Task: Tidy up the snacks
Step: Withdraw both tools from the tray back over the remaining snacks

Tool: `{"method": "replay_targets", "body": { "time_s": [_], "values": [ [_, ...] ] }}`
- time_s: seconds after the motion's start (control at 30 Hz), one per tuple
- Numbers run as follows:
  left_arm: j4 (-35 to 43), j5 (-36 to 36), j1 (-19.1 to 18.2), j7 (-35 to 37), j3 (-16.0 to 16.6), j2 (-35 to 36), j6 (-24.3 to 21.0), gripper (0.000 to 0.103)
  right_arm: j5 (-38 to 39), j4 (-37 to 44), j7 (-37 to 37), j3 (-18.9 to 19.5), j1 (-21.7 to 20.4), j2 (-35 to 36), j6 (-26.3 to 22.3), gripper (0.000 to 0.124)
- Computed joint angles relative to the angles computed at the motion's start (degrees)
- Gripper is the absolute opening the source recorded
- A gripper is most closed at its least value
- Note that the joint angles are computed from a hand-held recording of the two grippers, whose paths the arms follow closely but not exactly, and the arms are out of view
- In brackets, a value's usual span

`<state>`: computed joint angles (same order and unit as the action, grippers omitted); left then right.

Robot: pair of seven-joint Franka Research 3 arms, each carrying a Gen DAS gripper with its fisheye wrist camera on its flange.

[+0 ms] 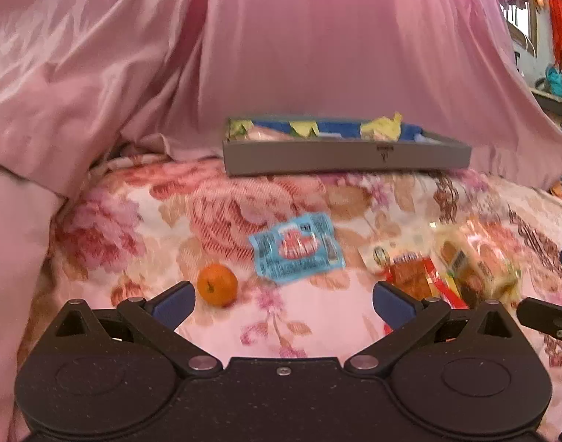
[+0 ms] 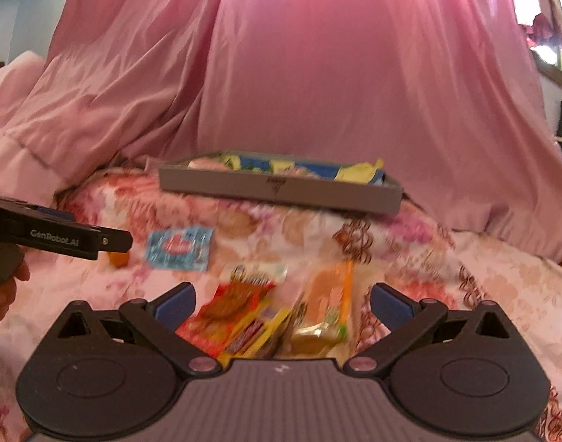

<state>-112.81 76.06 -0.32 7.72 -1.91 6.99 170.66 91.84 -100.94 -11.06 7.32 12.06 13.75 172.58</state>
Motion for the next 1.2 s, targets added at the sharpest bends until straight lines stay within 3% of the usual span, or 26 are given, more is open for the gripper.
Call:
{"method": "replay_targets", "body": {
  "time_s": [0.5, 1.03, 1.2],
  "values": [
    [-3.4, -10.7, -0.3, 12.4, -0.4, -0.2, 2.5, 0.102, -23.1, -6.0, 22.7, 1.2, -0.6, -0.1, 1.9, 0.103],
    [-2.9, -22.2, -2.0, 23.7, -0.2, 1.8, 4.3, 0.102, -31.7, -8.2, 29.4, 3.6, -3.2, 0.2, 2.4, 0.103],
    [-0.8, -20.2, -4.2, 21.7, 1.6, 3.1, 6.0, 0.102, -30.9, -8.0, 29.1, 4.5, -4.3, 0.6, 3.1, 0.103]
  ]
}}
